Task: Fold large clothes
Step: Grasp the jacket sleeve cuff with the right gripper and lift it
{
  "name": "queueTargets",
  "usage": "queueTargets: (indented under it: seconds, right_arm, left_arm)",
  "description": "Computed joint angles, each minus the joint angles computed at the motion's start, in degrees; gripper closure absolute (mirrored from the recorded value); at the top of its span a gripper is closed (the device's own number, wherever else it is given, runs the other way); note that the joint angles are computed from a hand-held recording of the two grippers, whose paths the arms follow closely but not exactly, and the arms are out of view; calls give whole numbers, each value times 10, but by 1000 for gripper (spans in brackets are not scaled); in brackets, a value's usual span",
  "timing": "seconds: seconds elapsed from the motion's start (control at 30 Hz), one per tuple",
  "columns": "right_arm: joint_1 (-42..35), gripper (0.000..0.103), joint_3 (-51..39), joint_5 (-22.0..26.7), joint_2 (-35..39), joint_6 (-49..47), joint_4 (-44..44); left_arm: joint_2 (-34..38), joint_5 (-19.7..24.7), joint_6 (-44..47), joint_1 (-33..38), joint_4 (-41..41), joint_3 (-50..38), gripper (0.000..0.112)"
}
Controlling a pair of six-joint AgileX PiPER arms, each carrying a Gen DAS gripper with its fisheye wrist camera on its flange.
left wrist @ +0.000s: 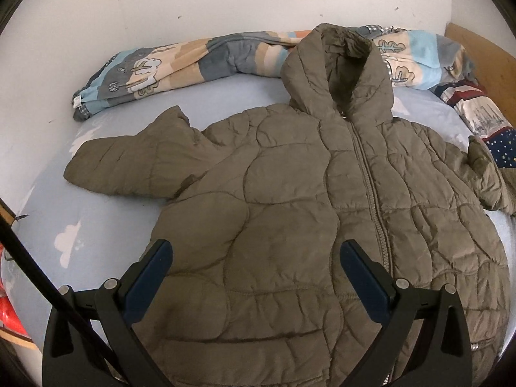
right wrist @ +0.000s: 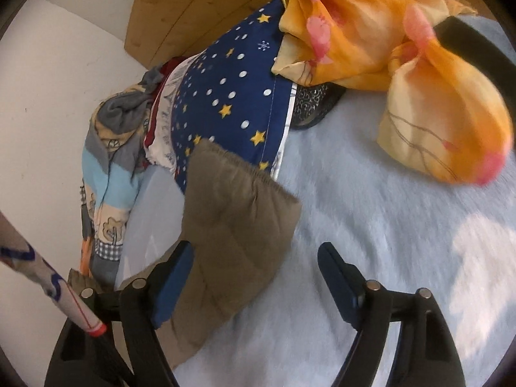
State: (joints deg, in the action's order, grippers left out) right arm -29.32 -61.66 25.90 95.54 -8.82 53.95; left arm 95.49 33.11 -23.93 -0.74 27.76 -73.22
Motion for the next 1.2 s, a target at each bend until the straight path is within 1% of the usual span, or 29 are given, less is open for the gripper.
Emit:
queueTargets:
  seconds: [0.07,0.13,0.17,0.23,0.27,0.3,0.33,0.37,0.4,0.5,0.53,0.57,0.67,0.73,0.8,0.87,0.93,1.03,1.07,1.13,1.17,1.2]
  right_arm:
    - [-8,21,-14,1,24,-21,21]
    - [-8,21,-34,3,53,-21,16]
    - [-7,22,-45,7,68,-21,11]
    - [0,29,-64,7,94,-20,4]
    - [2,44,-68,7,103,-35,20]
    - [2,68,-68,14,109,-72,58]
    - [2,73,-72,27,114,-93,80]
    - [8,83,-74,26,112,-93,79]
    - [14,85,-69,15,98,-88,74]
    - [21,87,-47,-17,35,-86,107]
    - [24,87,-41,-32,9,-88,116]
    - [31,87,-37,-46,-28,-71,102]
    - [57,87,-57,-63,-101,27,12]
    - [95,87,-81,-71,-148,119,-76]
    - [148,87,-114,-80,-165,210,-164]
    - [210,87,-153,-80,-175,313,-278]
    - [283,87,-204,-77,-165,367,-341]
    - [399,87,-284,-64,-125,487,-490]
    - [425,87,-300,-61,-114,501,-511]
    - [499,87,-378,-31,-54,532,-570]
    - [528,87,-404,-26,-27,544,-594]
    - [552,87,-442,-11,6,548,-608]
  left_arm:
    - [4,4,3,0,-1,-2,9]
    - [8,7,8,1,-6,-7,9]
    - [10,7,10,2,-9,-10,9]
    - [14,10,12,1,-13,-15,9]
    - [15,11,13,0,-14,-16,9]
    - [14,10,15,1,-15,-16,9]
    - [13,9,15,1,-14,-15,9]
    - [11,8,14,0,-12,-14,9]
    - [8,4,13,1,-12,-11,9]
    - [-2,-3,17,5,-22,-2,9]
    - [-7,-6,15,7,-21,3,9]
    - [-12,-9,14,8,-20,6,9]
    - [-23,-14,11,13,-25,13,9]
    - [-30,-17,13,19,-30,17,9]
    - [-38,-18,19,28,-36,19,9]
    - [-47,-23,24,39,-43,25,9]
    - [-56,-26,31,51,-46,29,9]
    - [-64,-29,55,80,-70,29,9]
    - [-66,-28,64,90,-80,28,9]
    - [-67,-26,87,115,-107,23,9]
    - [-68,-26,98,127,-121,22,9]
    - [-68,-27,106,138,-131,20,9]
